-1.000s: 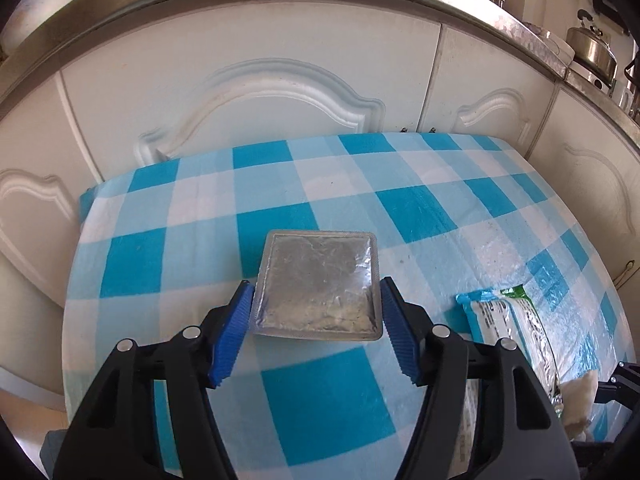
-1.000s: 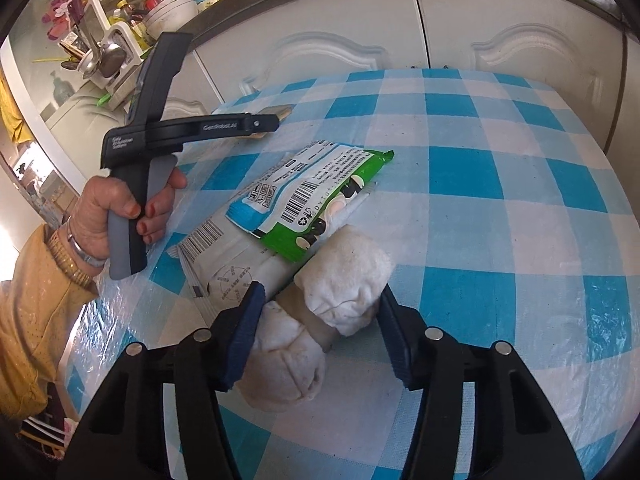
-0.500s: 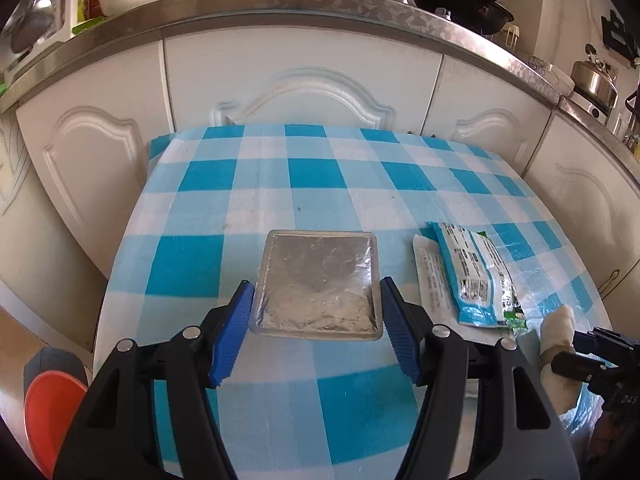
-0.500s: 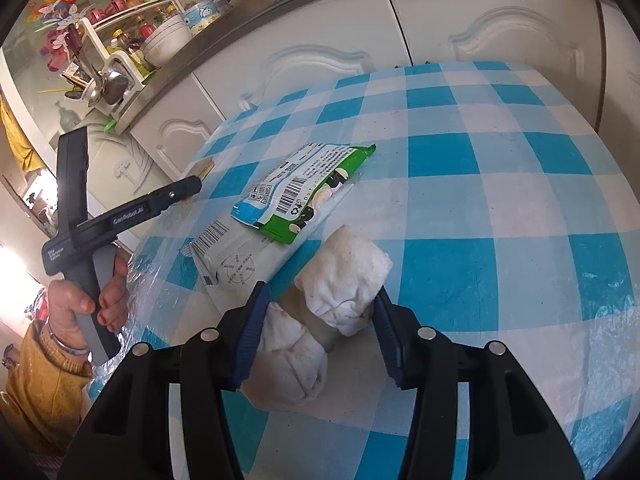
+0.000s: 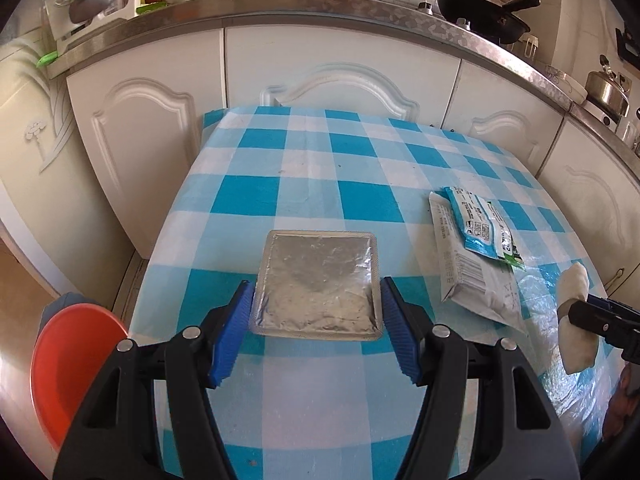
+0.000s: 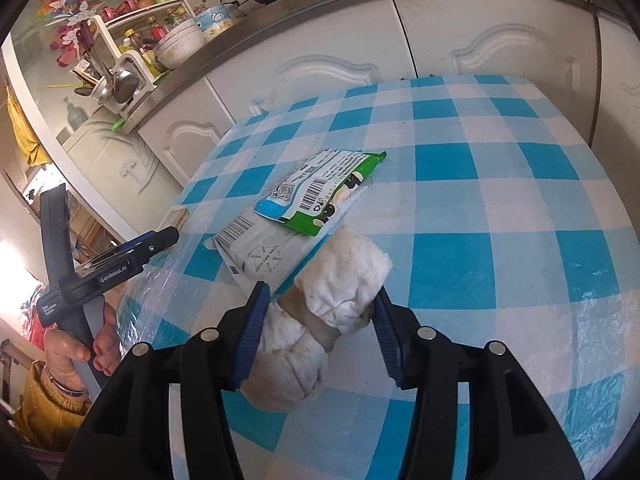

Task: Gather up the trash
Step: 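Carry the foil tray and cloth bundle with both tools to the red bucket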

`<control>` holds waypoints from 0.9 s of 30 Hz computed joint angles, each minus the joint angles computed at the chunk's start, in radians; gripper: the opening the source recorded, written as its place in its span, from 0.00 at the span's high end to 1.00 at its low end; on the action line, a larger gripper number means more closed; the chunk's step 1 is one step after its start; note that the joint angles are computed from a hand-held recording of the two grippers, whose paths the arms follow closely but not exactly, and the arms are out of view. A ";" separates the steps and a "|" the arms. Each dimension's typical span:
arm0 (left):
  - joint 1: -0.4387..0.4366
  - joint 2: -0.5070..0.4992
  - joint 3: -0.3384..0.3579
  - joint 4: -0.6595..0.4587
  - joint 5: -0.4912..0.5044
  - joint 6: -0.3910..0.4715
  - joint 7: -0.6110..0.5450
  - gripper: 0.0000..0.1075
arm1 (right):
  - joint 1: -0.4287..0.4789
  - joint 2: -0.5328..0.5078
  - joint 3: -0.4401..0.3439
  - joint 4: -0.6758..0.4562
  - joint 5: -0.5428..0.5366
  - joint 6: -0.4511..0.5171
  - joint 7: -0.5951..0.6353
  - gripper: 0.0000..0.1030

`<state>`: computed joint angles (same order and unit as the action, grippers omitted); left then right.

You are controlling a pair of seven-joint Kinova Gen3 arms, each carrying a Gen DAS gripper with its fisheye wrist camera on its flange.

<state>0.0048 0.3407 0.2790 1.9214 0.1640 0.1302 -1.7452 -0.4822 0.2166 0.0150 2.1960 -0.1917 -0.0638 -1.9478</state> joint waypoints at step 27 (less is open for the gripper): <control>-0.257 -0.145 0.037 0.205 0.034 -0.065 -0.006 0.40 | -0.381 0.064 0.224 -0.233 0.227 0.210 -0.178 0.50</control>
<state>-0.2522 0.1955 0.3155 2.1264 0.1980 0.0655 -1.7511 -0.8630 0.2805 0.2386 1.9629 0.0356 0.1463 -2.1258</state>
